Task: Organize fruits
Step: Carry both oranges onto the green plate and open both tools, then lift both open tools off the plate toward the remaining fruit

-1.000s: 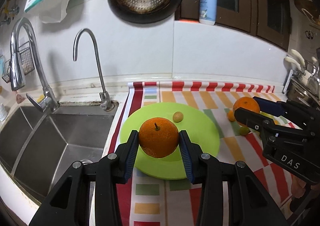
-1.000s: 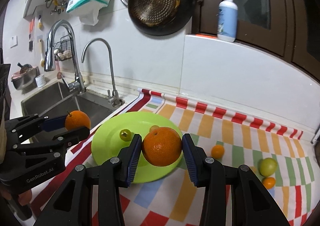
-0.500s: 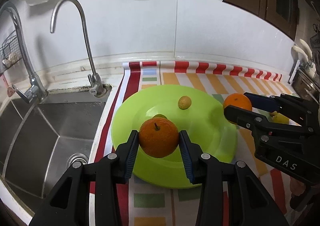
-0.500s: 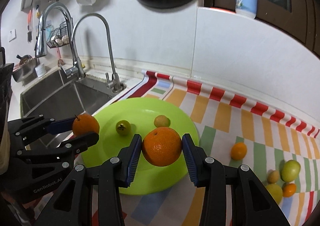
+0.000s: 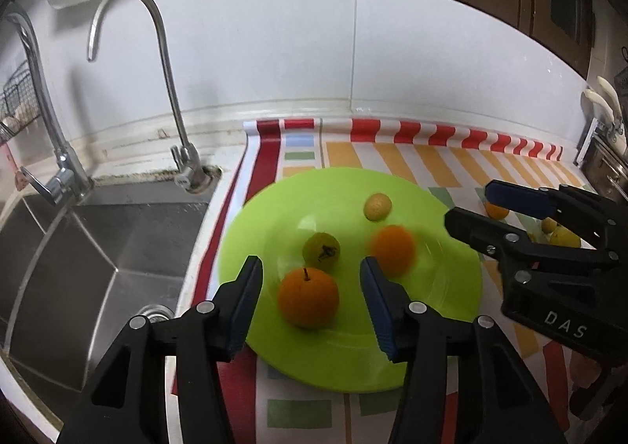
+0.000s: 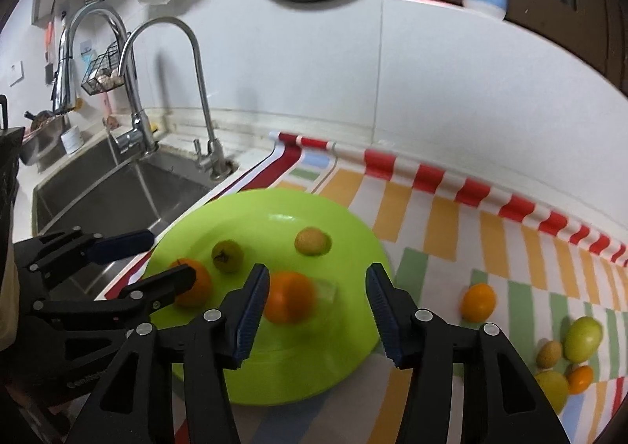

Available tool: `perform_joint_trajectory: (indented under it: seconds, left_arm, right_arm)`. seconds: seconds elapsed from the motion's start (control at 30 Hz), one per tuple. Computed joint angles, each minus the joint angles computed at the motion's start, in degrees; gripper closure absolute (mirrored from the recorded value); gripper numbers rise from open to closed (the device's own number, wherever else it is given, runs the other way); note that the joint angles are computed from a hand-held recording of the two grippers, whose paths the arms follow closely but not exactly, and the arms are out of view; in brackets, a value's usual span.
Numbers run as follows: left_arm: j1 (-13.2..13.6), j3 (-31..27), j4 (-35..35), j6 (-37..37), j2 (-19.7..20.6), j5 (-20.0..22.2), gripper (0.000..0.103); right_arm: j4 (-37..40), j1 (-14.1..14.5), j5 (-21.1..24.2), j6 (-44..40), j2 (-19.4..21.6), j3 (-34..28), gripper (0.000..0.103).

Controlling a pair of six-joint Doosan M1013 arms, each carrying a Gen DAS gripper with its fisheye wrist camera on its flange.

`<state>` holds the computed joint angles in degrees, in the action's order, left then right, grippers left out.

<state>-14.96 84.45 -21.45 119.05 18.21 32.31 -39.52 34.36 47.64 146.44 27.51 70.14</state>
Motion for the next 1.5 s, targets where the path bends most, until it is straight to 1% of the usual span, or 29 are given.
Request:
perform_joint_trajectory:
  seconds: [0.1, 0.17, 0.23, 0.37, 0.47, 0.63, 0.67, 0.7, 0.73, 0.87, 0.93, 1.17, 1.5]
  left_arm:
    - [0.0, 0.59, -0.2, 0.2, -0.72, -1.01, 0.046]
    - [-0.08, 1.31, -0.12, 0.29, -1.47, -2.05, 0.046]
    - [-0.08, 1.82, -0.39, 0.2, -2.05, -2.58, 0.043]
    - [-0.25, 3.22, -1.28, 0.91, -3.59, -3.77, 0.041]
    - [-0.55, 4.15, -1.69, 1.78, -4.58, -4.28, 0.038]
    - [-0.84, 5.63, -3.06, 2.97, -6.35, -5.12, 0.034]
    - [-0.94, 6.01, -3.29, 3.28, -6.78, -5.5, 0.033]
    - [-1.05, 6.27, -3.32, 3.4, -7.11, -5.8, 0.031]
    - [-1.16, 6.6, -3.62, 3.82, -7.47, -6.15, 0.03]
    - [-1.71, 7.62, -4.5, 5.56, -8.59, -6.61, 0.029]
    - [-1.96, 8.01, -5.12, 6.36, -9.04, -6.74, 0.027]
    - [-3.34, 9.95, -9.45, 10.85, -10.96, -8.71, 0.022]
    - [-5.82, 11.34, -14.85, 17.22, -12.18, -9.9, 0.022]
  right_arm:
    - [-1.32, 0.22, 0.19, 1.44, -0.76, 0.58, 0.051]
    - [-2.39, 0.55, 0.67, 2.48, -1.27, 1.05, 0.051]
    - [-3.25, 0.9, 1.15, 3.47, -1.84, 1.65, 0.047]
    - [-5.35, 1.72, 1.97, 5.8, -3.18, 3.09, 0.047]
    - [-7.17, 2.38, 2.66, 8.17, -4.23, 4.17, 0.042]
    - [-9.74, 3.3, 3.56, 11.26, -5.88, 5.88, 0.041]
    - [-10.33, 3.47, 3.59, 12.02, -6.22, 6.28, 0.039]
    - [-11.09, 3.69, 3.87, 12.85, -6.54, 6.61, 0.035]
    - [-12.48, 4.05, 4.37, 14.38, -6.98, 7.15, 0.033]
    - [-14.72, 4.8, 5.5, 17.32, -8.25, 8.59, 0.033]
    - [-15.61, 5.15, 5.99, 18.9, -8.95, 9.41, 0.03]
    - [-18.52, 6.26, 8.71, 23.02, -11.21, 12.11, 0.03]
    - [-20.48, 6.89, 13.36, 26.04, -14.18, 15.55, 0.03]
